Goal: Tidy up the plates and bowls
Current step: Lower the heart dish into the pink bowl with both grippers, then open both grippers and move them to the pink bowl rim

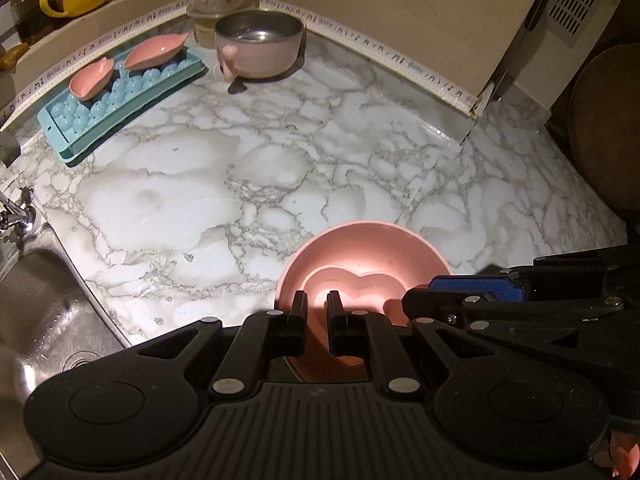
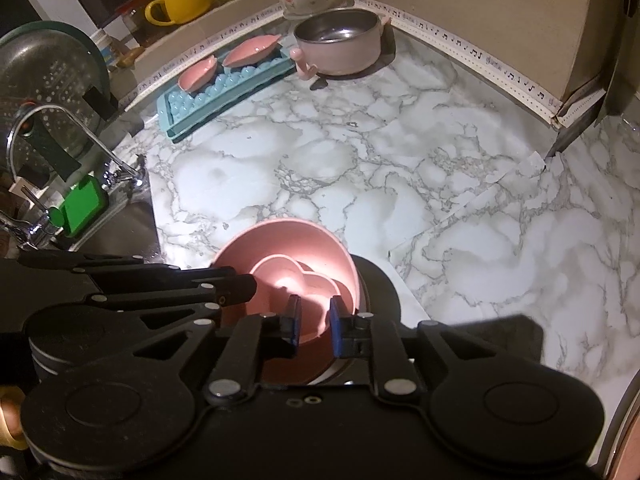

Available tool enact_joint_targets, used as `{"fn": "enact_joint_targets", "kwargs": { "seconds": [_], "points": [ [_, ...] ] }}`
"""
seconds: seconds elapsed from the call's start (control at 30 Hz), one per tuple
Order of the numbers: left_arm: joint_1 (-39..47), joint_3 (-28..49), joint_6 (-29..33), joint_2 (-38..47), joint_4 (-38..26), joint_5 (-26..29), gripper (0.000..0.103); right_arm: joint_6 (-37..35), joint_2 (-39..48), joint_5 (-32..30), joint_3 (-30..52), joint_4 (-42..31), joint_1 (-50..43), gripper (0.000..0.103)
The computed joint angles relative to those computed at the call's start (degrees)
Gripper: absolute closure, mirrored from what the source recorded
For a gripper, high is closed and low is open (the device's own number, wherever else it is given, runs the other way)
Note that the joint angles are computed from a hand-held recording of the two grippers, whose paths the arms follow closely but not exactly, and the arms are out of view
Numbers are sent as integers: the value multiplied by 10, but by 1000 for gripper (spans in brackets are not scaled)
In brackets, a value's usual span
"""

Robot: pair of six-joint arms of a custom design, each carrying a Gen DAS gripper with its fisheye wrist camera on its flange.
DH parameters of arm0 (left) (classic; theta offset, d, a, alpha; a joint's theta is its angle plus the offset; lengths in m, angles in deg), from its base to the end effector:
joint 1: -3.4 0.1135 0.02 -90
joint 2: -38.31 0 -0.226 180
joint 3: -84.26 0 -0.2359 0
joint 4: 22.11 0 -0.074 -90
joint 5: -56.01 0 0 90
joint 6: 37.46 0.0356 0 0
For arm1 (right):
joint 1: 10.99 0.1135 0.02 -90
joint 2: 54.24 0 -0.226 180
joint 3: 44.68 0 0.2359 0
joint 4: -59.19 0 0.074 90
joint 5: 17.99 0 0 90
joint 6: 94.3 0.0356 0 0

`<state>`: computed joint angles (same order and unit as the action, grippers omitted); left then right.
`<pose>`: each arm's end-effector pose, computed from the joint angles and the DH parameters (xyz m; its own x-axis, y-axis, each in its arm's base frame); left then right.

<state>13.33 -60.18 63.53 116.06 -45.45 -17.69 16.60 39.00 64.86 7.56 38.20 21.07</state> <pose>0.1905 0.0232 0.0775 -0.8898 0.0300 -0.4553 0.1209 0.9777 -0.1718 0.2198 0.1429 0.0879 -0.9046 -0.1489 -0.3995 -0.2714 0.9238 0.2702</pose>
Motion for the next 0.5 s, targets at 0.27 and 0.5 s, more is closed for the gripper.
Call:
{"fn": "enact_joint_targets", "kwargs": {
  "seconds": [0.27,0.5],
  "points": [
    [29,-38,23,-95,-18,15,94,4,-77,-1,-37,-4,-3,76],
    [57,-59,41,-145,-40,40,86,11,-122,1,-66,-4,-14,69]
  ]
}}
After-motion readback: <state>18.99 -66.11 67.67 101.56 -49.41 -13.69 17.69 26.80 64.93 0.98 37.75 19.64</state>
